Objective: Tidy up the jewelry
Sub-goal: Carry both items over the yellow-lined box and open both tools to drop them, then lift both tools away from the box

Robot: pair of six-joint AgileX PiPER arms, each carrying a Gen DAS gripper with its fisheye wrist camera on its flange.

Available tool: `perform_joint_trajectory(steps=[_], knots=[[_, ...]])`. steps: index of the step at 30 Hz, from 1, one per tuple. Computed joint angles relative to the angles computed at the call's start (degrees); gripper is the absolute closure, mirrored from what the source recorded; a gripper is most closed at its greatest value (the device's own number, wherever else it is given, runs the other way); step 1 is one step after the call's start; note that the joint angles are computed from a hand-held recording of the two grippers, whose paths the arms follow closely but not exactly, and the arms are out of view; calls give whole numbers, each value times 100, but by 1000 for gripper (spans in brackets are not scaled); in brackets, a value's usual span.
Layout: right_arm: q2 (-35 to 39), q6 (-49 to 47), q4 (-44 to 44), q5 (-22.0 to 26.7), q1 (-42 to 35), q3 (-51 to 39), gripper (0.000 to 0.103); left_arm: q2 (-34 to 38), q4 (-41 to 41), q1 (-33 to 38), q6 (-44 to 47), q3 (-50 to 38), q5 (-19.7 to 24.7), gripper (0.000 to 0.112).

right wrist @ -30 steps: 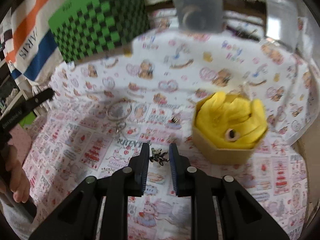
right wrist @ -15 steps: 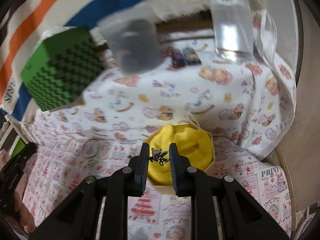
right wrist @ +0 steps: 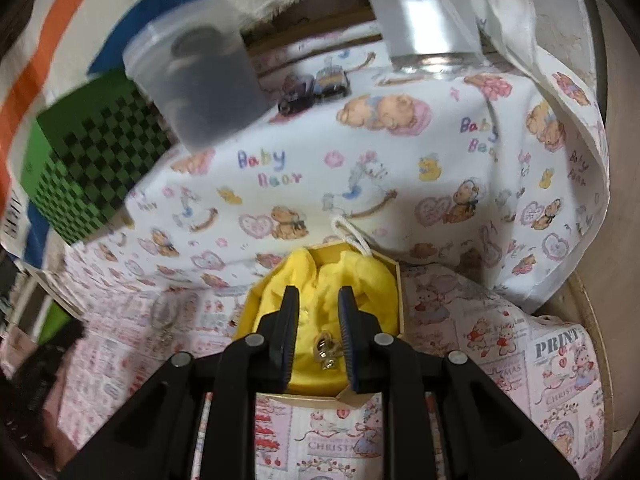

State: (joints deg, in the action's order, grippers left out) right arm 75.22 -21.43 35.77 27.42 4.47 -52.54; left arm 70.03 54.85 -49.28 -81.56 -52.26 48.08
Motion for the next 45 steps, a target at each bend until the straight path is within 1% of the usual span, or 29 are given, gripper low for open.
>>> perform_joint_trajectory(steps=[3,5,7,8,9,12,14,16,18,19,21,22,24,25,26,27,29,30,32,33,35,37,38,41,43,45], knots=[[12,-618,633,126,-239,4,85,436,-340,66,355,-508,-262,104],[18,-891,937,253,-420,11,85,835,-515,19,590,-972,-251,104],[-41,-1099,1190,364,-629,55,85,1149,-919,97,968,-1379,-475,104],[-74,-1181,1272,401,-714,71,85,1313,-1261,164,1273,-1603,-670,104],[-113,-1289,1372,431,-809,96,85,1459,-1516,202,1503,-1803,-764,104],[-172,-1524,1636,583,-1060,132,84,1930,-2044,202,2083,-2364,-908,104],[-156,-1606,1736,724,-1232,95,83,2221,-2315,194,2326,-2670,-913,104],[-165,-1691,1853,795,-1367,108,82,2433,-2827,332,2633,-2861,-1055,104],[-189,-1749,1935,821,-1480,144,77,2567,-3181,434,2856,-2946,-1166,104],[-198,-1790,1958,854,-1552,153,76,2597,-3406,482,3039,-2937,-1290,104],[-189,-1814,1941,848,-1561,157,76,2646,-3530,490,3148,-2918,-1400,104],[-179,-1791,1905,831,-1540,151,76,2652,-3458,463,3097,-2904,-1385,104],[-171,-1754,1833,794,-1479,151,73,2644,-3232,376,2951,-2909,-1264,92],[-188,-1718,1790,741,-1429,167,70,2635,-2993,298,2791,-2932,-1126,76],[-205,-1673,1747,677,-1374,180,66,2596,-2532,169,2449,-2911,-941,64],[-236,-1649,1708,626,-1325,199,63,2544,-2106,49,2135,-2861,-788,61],[-292,-1645,1652,557,-1231,222,50,2302,-1452,-139,1689,-2620,-567,60],[-347,-1627,1592,483,-1158,245,48,2158,-1289,-182,1577,-2486,-503,59],[-446,-1512,1420,333,-996,274,41,1814,-858,-275,1216,-2186,-271,54],[-496,-1507,1386,285,-930,292,40,1608,-640,-310,1044,-2001,-163,52],[-599,-1388,1228,155,-764,326,36,1245,-228,-415,739,-1672,98,45],[-714,-1189,1010,-2,-582,384,33,936,212,-606,513,-1387,557,39],[-760,-1115,935,-61,-507,410,32,765,383,-673,508,-1236,722,35],[-931,-934,782,-185,-300,508,28,216,837,-822,265,-754,1186,28],[-1055,-799,657,-349,-101,592,25,-131,973,-832,66,-478,1263,26],[-1170,-501,351,-548,137,677,23,-434,1009,-821,-85,-262,1250,23]])
